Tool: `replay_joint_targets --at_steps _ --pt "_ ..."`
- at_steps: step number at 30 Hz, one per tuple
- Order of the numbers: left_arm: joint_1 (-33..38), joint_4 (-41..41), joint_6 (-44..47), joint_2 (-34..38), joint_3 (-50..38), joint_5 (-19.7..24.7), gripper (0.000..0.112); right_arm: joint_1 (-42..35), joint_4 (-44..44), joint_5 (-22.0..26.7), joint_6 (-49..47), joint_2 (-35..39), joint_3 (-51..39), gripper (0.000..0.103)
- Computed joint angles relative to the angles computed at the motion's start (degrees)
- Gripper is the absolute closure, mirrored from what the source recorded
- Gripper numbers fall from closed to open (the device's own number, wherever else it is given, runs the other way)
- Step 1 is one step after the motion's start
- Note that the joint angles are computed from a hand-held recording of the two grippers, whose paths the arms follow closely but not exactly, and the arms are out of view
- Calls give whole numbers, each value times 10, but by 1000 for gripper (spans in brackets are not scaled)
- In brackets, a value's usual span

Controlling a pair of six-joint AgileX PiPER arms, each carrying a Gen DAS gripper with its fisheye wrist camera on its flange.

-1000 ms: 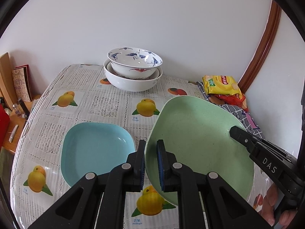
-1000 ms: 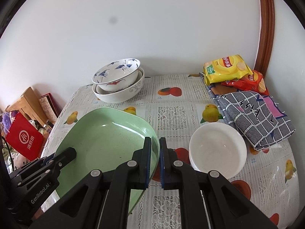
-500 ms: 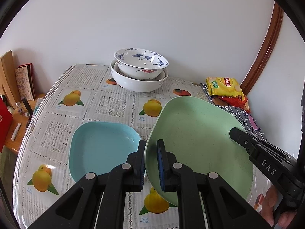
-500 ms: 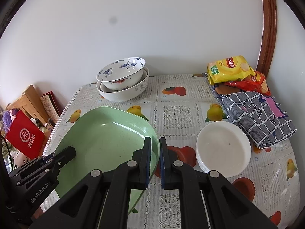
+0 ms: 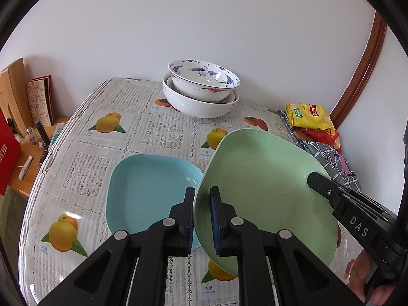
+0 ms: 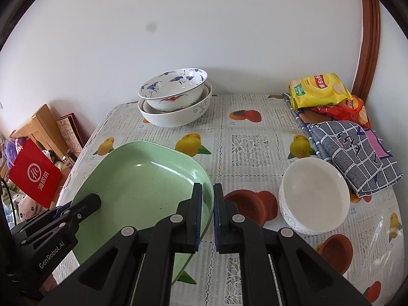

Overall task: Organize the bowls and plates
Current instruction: 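Lift the light-green plate with both grippers and carry it over the teal plate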

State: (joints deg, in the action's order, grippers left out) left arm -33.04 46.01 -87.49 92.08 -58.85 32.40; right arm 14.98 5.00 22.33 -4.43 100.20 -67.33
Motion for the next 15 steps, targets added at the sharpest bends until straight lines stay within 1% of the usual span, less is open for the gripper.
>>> replay_joint_targets --at_steps 15 --pt "11 15 -28 -26 46 -3 101 32 -15 -5 22 14 1 95"
